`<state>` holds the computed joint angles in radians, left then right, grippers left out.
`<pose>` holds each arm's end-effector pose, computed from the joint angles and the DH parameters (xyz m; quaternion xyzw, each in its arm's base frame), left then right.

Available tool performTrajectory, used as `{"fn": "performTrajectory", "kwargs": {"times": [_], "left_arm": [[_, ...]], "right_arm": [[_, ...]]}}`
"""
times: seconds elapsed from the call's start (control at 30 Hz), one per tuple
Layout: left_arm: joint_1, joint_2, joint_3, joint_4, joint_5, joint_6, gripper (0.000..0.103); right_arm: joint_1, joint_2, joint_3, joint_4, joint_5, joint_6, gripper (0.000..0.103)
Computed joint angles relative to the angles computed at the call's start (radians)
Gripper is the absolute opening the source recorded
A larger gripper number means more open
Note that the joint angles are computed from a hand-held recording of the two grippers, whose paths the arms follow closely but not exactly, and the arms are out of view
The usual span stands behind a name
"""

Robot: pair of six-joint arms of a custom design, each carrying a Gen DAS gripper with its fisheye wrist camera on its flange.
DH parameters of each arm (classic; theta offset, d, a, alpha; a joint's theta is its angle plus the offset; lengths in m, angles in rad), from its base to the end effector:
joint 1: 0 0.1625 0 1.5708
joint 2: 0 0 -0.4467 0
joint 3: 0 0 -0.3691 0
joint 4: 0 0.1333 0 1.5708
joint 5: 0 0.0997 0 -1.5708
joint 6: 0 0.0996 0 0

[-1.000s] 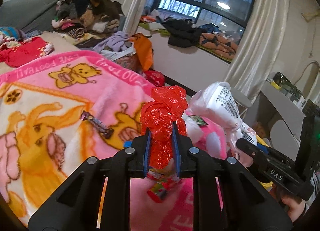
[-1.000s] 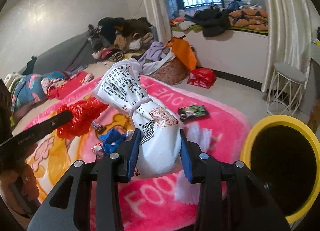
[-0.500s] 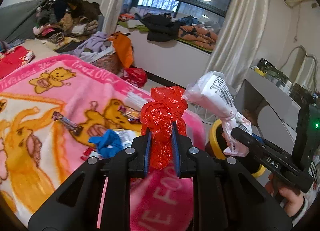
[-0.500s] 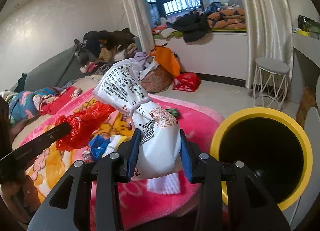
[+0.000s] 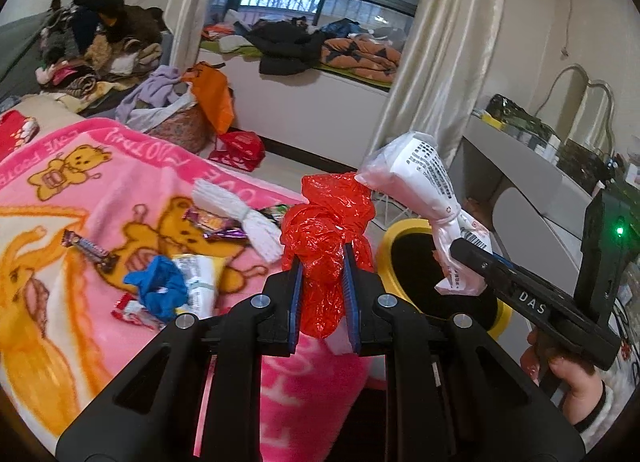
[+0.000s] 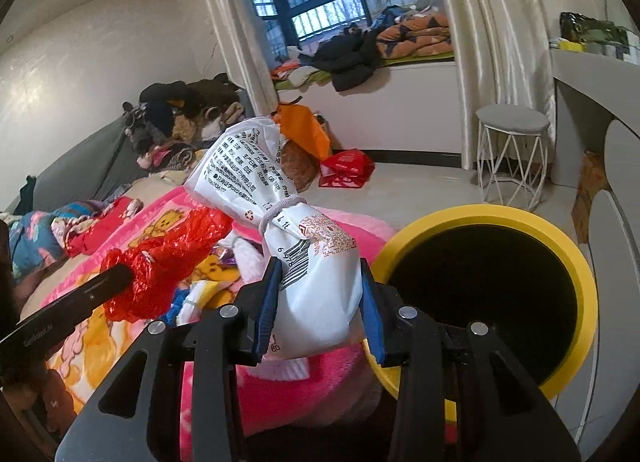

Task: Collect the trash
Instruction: 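Carry the red bag and white bag with both tools over the yellow bin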

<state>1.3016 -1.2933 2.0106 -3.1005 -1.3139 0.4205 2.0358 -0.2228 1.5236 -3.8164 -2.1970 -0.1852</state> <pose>0.0095 -0.5618 0.3556 0.2604 0.8745 -0.3819 0.1470 0.3620 -0.5545 -0.0610 0.1378 -0.8476 0.4669 0.2112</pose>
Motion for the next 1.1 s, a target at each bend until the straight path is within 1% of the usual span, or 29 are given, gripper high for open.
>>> {"fn": "performTrajectory", "kwargs": {"times": [0.63, 1.1], "left_arm": [[-0.056, 0.047, 0.039, 0.014, 0.003, 0.028, 0.013], [-0.086, 0.110, 0.041, 0.034, 0.005, 0.050, 0.013]], "right_arm": [[-0.040, -0.036, 0.084, -0.109, -0.062, 0.055, 0.036], [-0.086, -0.067, 0.146, -0.177, -0.120, 0.115, 0.036]]}}
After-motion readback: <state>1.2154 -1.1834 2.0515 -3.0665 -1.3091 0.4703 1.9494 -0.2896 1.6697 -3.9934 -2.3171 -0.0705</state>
